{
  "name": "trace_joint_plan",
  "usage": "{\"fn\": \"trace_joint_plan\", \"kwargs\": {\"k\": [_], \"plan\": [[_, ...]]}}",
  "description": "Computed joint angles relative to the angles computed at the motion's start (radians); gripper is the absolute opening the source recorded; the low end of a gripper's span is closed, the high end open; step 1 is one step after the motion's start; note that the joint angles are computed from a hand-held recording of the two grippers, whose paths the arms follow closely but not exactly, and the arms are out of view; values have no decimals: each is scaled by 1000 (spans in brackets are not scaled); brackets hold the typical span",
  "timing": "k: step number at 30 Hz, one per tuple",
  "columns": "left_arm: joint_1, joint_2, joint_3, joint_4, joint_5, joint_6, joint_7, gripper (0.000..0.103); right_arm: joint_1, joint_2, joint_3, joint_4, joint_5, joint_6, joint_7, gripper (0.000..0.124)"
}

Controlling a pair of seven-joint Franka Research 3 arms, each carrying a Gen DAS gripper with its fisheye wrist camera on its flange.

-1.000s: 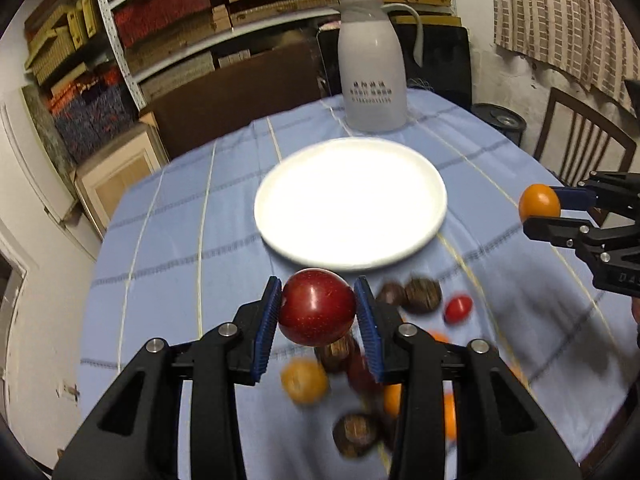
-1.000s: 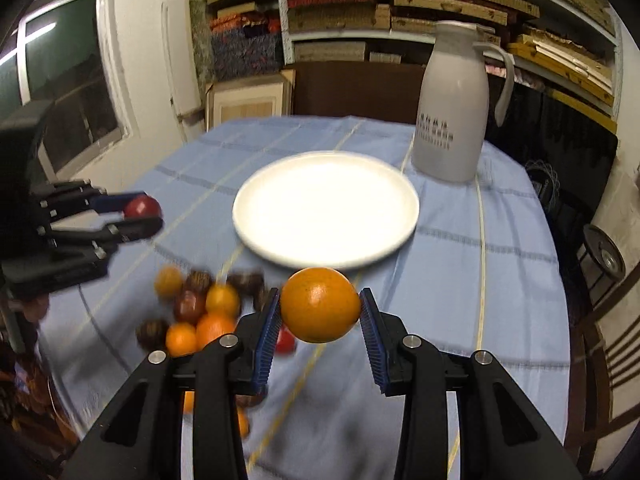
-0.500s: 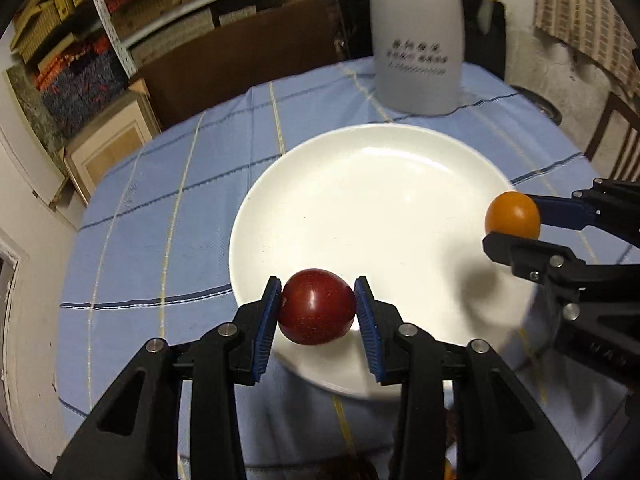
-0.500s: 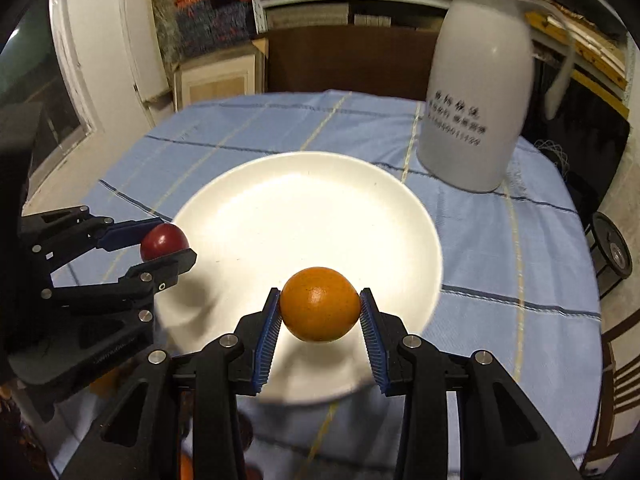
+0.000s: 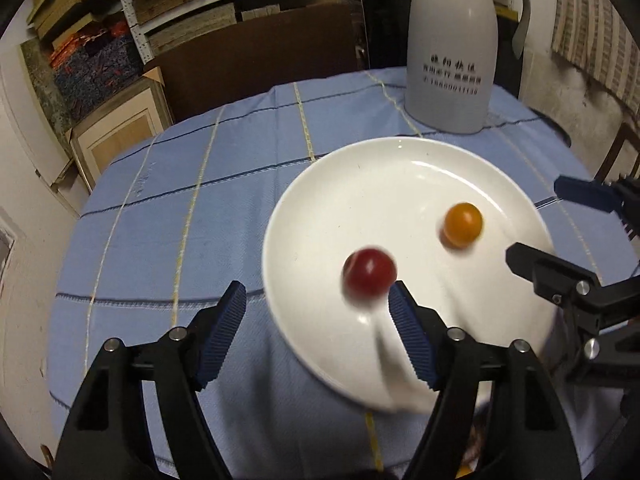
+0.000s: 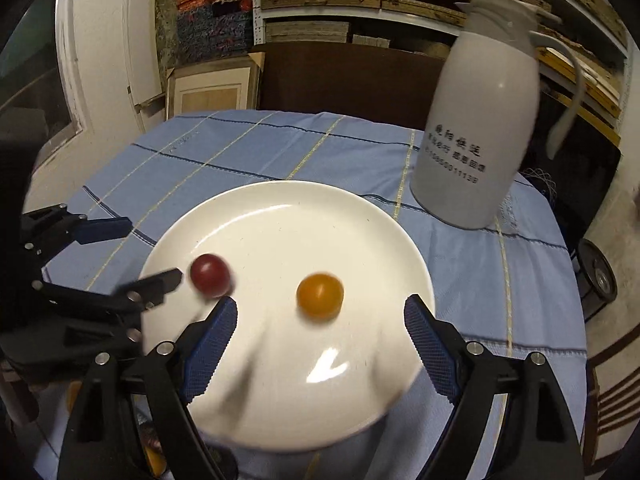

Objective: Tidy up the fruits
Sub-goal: 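Move both grippers back toward the fruit pile, then grasp the tangerine nearest the right gripper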

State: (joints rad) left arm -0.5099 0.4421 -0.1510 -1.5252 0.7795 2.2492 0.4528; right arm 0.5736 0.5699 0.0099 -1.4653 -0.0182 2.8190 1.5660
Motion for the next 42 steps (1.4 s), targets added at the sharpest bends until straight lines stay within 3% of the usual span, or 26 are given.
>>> {"fn": "trace_joint_plan", "kwargs": {"k": [5,10,13,17,20,23,26,30,32,33,34,42], "plan": [[1,-166,-28,-211,28,58,-107,76,-48,-151,68,-210,74,61,-42,86],[12,-331,-97,-426,48,90,-194,81,-162,-378,230,-542,291,210,-279,86],[19,-419,-142,-545,33,123,-234,81,-182,-491,289,-692,461,253,-457,86],[24,-478,-187,-637,4,152,-254,83,-128,-584,273,-828,539,267,-561,87],[24,-504,-208,-689,-14,177,-271,83,-94,-614,253,-903,453,272,-515,87],[26,-516,-218,-713,-23,191,-286,83,-119,-612,262,-943,187,273,-311,87],[26,-527,-225,-731,-31,196,-291,83,-88,-586,229,-927,159,239,-280,87],[23,-530,-232,-747,-46,205,-271,83,-52,-554,207,-899,261,203,-348,83],[22,-524,-233,-746,-46,210,-261,83,-47,-536,200,-878,259,171,-345,65],[22,-517,-233,-743,-42,211,-259,83,-44,-528,198,-869,263,154,-346,49],[23,-511,-232,-741,-41,212,-255,83,-49,-517,205,-852,319,122,-395,44],[24,-466,-215,-736,-26,259,-189,83,-50,-537,215,-877,548,135,-594,41]]}}
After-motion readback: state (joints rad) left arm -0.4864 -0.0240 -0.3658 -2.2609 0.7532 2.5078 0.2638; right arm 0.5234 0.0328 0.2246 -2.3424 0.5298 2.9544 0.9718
